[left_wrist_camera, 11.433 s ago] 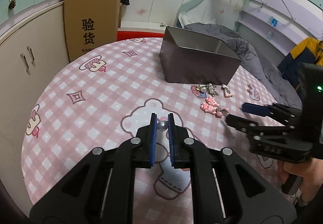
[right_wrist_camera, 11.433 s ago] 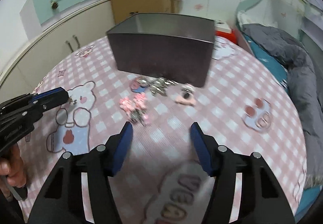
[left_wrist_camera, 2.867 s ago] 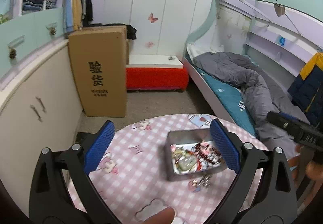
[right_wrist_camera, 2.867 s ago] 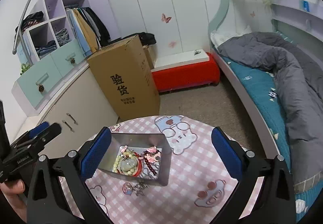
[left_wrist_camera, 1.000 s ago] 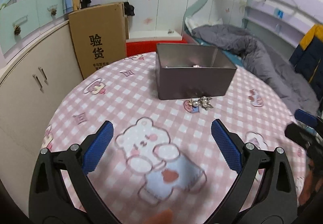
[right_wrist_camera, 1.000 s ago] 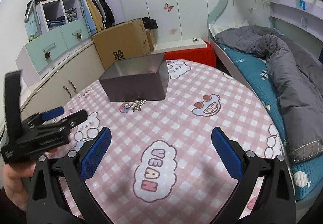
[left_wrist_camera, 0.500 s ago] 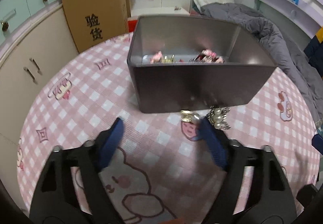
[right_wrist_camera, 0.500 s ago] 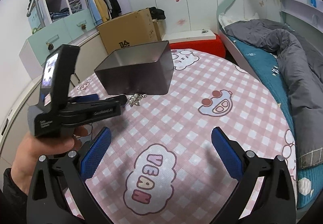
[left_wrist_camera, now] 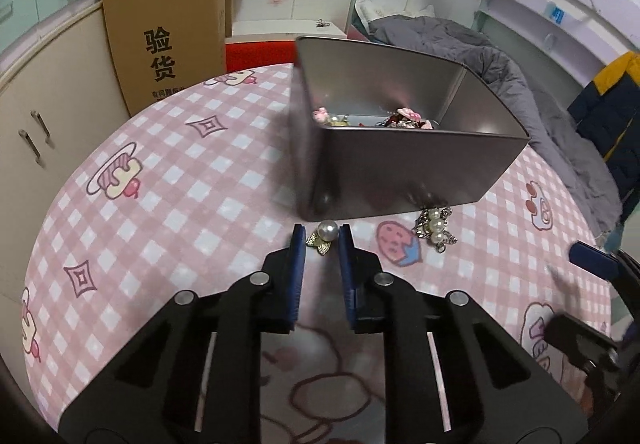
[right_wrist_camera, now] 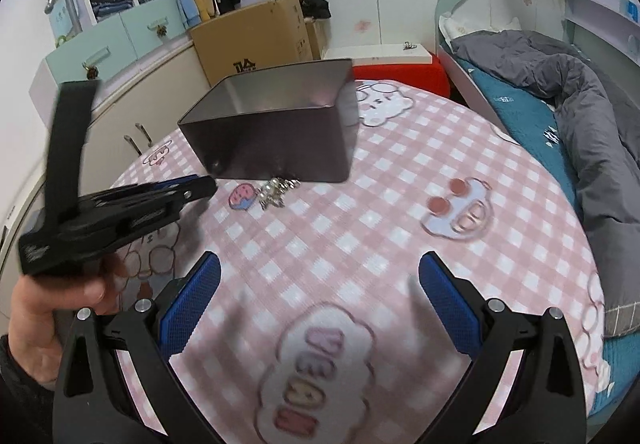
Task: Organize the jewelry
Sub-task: 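Grasp a small gold charm with the left tool while the right grasps the pearl earrings, then carry both pieces into the gray box and open both tools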
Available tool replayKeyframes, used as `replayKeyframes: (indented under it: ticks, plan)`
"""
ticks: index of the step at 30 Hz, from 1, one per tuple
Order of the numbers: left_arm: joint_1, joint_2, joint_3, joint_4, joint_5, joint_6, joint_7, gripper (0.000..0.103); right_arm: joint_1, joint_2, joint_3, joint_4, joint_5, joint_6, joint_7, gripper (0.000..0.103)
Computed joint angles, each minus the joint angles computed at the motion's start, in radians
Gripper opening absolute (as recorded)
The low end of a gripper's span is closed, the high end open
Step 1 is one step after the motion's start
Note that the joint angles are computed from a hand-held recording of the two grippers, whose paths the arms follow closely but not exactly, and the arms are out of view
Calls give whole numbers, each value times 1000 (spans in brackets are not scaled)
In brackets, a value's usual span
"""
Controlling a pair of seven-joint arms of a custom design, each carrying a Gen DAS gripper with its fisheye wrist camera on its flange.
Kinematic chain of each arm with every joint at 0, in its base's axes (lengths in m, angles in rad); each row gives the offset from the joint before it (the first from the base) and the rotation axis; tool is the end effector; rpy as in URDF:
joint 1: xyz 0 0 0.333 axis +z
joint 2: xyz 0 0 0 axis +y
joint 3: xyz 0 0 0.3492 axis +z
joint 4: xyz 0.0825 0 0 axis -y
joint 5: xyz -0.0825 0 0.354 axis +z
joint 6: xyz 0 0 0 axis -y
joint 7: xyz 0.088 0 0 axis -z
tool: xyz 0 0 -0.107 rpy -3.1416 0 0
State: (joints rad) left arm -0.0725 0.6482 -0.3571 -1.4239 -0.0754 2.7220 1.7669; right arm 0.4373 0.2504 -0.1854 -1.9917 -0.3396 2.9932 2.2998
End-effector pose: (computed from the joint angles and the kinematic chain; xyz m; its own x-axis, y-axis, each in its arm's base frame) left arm 0.7191 -0.2415 0.4520 -0.4571 -0.8759 0.1542 -0.7210 0.2635 -0.6409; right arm 0.6007 0.1895 0.4753 -0.0604 -0.9800 -0.1895 -0.7224 0.1739 -0.6692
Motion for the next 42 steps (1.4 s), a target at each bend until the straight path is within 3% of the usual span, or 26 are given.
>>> replayKeyframes:
  ticks: [6, 7, 9, 12, 13, 14, 16, 22, 29, 31, 34, 35, 38, 39, 42]
  plan:
    - [116, 13, -128, -20, -148, 19, 108, 16, -31, 143, 58, 222, 100, -129, -113, 95]
    - [144, 15, -162, -30, -184, 30, 143, 16, -28, 174, 59, 272, 112, -164, -127, 91]
    - [163, 15, -186, -40, -227, 42, 178, 16, -14, 222, 47, 348, 115, -227, -141, 73]
    - [180, 11, -200, -53, -275, 46, 211, 16, 66, 252, -43, 399, 13, -296, -48, 43]
    - [182, 9, -200, -56, -285, 47, 220, 16, 59, 250, -33, 393, 6, -287, -49, 24]
    - [182, 6, -199, -60, -292, 50, 229, 16, 57, 245, -29, 387, -3, -281, -48, 13]
    - [181, -6, -197, -79, -305, 65, 245, 16, 42, 228, -9, 357, -2, -258, -54, 8]
    - [206, -39, -209, -133, -346, 96, 291, 13, 52, 108, -15, 164, -18, -115, -8, 8]
    - [310, -156, -283, -325, -439, 196, 412, 13, 47, -13, -5, 38, -78, -29, 14, 8]
    - [302, -172, -270, -339, -439, 207, 416, 13, 30, -24, 12, 31, -80, -23, 7, 8]
    - [238, -179, -199, -324, -381, 206, 372, 14, 18, -35, 29, 17, -79, -14, 9, 8]
    - [203, -174, -162, -303, -339, 186, 347, 19, 18, -32, 33, 23, -80, -18, 11, 8]
    - [131, -152, -93, -262, -245, 186, 295, 91, 2, -32, 50, 11, -55, -17, -6, 8]
    - [111, -139, -79, -250, -217, 209, 276, 92, -4, -30, 57, 8, -42, -14, -13, 8]
    - [24, -86, 7, -150, -96, 140, 170, 92, -15, -29, 70, -8, -9, -8, -41, 8]
